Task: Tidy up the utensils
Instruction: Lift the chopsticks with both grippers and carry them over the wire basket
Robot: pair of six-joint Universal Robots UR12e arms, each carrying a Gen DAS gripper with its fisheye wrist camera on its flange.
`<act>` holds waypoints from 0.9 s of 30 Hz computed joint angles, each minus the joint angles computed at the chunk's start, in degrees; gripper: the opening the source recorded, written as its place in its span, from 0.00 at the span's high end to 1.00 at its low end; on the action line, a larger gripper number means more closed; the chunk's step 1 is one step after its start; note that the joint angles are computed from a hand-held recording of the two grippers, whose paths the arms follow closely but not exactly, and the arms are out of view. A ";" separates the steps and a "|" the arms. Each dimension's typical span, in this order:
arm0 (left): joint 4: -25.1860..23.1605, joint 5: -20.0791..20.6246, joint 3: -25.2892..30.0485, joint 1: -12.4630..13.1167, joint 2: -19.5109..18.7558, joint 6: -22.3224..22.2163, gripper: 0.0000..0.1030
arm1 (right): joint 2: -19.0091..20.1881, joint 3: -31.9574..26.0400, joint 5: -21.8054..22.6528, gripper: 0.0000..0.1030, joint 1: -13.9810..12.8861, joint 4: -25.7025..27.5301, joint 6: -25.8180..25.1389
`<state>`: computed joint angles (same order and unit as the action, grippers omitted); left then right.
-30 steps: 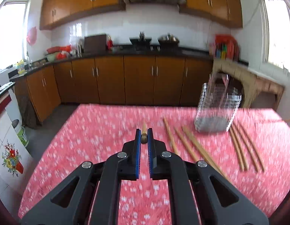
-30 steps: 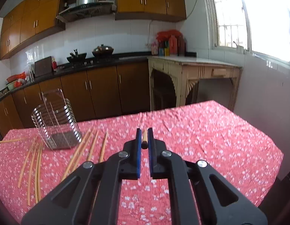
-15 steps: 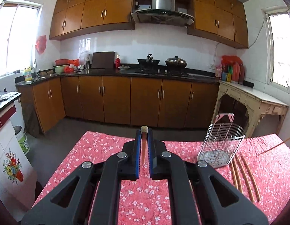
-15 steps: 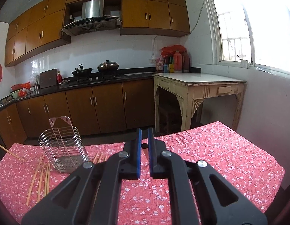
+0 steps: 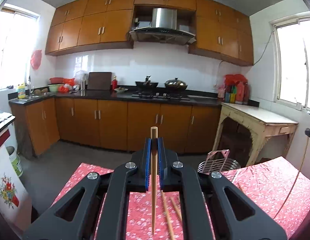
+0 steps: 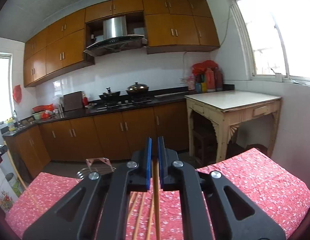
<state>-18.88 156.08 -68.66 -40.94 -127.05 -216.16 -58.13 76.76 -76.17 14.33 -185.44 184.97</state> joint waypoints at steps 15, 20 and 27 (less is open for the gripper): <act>10.60 -5.14 19.07 2.20 -9.06 14.06 0.93 | 7.79 -19.96 1.15 0.93 4.70 2.38 0.99; 9.86 -5.94 27.79 3.26 -13.65 15.95 0.94 | 11.74 -26.84 0.07 0.93 5.94 3.92 1.43; 4.71 -7.63 29.12 4.44 -15.36 10.70 0.93 | 17.19 -34.44 -0.22 0.93 6.90 7.25 1.75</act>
